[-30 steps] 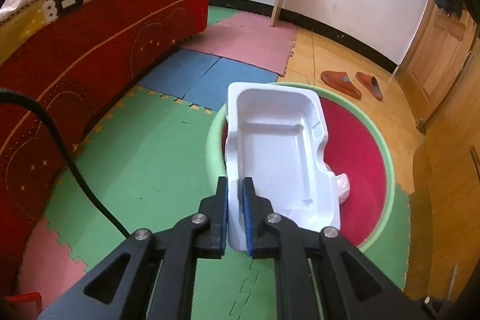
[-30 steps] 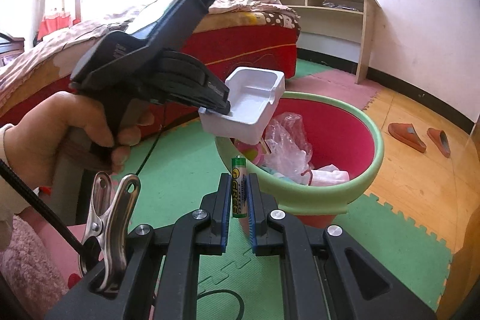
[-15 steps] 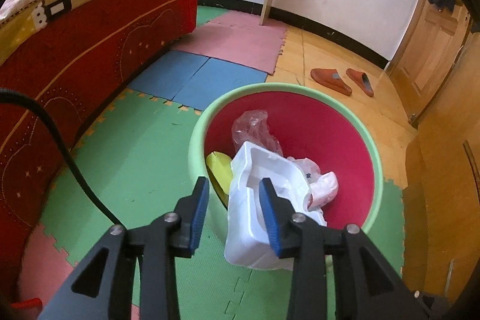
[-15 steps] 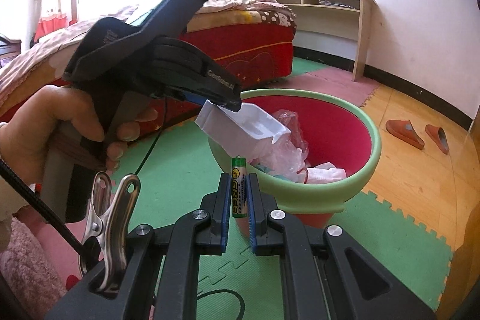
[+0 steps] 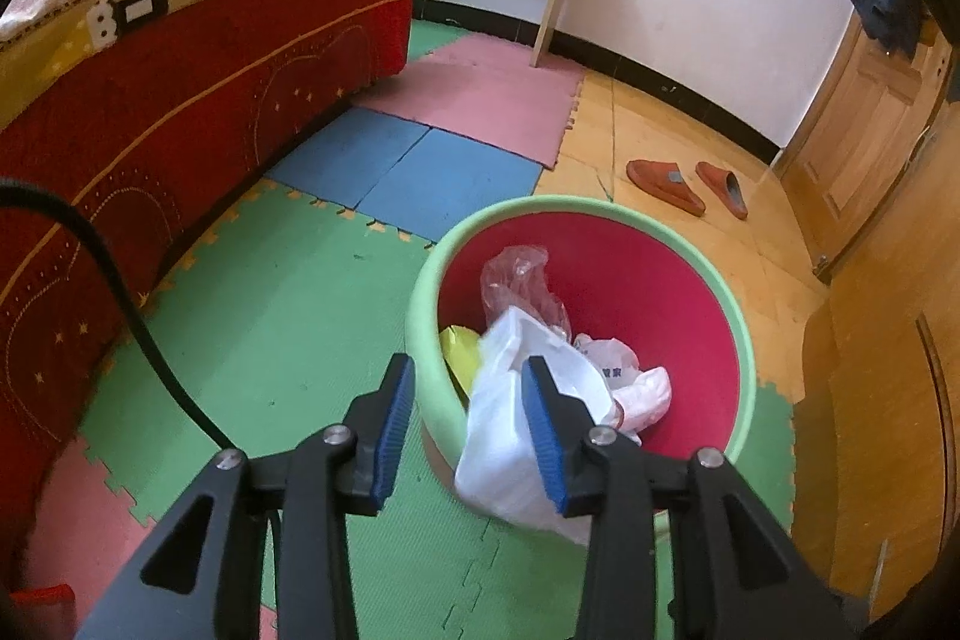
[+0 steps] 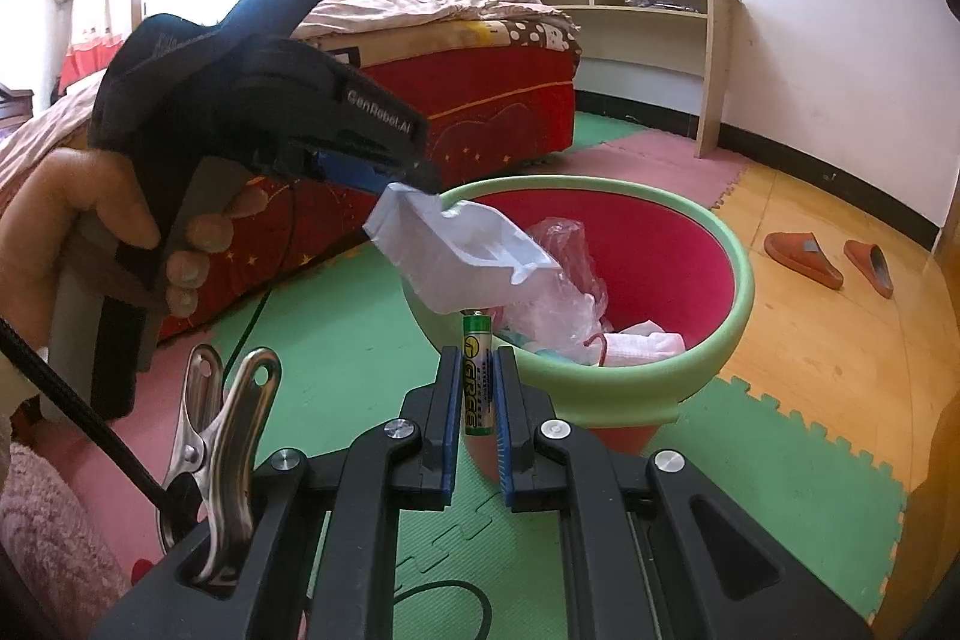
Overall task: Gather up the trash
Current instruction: 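Carry the white tray over the red bucket and open the left tool, then lower the green battery into the red bucket and open the right tool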
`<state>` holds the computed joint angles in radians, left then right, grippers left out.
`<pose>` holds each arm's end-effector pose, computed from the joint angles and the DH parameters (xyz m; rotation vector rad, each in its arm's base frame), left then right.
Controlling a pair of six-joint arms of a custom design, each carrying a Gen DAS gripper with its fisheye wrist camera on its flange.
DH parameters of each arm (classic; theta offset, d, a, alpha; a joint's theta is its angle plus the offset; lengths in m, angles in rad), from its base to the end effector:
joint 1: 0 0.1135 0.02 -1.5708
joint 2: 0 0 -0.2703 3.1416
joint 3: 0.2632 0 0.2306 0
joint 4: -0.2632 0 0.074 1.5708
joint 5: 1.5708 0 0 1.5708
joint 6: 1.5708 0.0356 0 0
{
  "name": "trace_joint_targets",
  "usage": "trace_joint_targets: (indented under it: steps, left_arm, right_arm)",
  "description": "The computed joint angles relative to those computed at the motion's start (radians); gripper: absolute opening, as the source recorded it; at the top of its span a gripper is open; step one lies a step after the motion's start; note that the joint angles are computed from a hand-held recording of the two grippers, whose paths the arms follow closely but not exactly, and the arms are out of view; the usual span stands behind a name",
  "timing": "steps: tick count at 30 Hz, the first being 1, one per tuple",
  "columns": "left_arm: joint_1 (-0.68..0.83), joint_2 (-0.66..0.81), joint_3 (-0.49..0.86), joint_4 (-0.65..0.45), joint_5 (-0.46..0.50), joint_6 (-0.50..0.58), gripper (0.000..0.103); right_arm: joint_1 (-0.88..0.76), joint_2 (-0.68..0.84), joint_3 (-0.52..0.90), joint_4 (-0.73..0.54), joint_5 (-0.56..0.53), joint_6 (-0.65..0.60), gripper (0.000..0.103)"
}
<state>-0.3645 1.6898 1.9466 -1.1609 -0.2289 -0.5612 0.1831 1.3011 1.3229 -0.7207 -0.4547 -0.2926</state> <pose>0.3013 -0.1063 0.4111 -0.3369 2.4232 -0.1265 0.2434 0.0610 0.3707 -0.7527 2.0932 0.4545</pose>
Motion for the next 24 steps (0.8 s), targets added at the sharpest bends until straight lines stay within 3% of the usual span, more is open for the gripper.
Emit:
trace_joint_targets:
  steps: [10,24]
  left_arm:
    - [-0.021,-0.029,-0.019,-0.011,-0.024,0.013,0.040]
    - [0.001,-0.272,-0.361,0.037,-0.032,0.015,0.040]
  right_arm:
    - [-0.012,0.008,0.007,0.007,-0.002,0.018,0.011]
    - [-0.032,0.128,0.077,0.079,0.034,0.087,0.011]
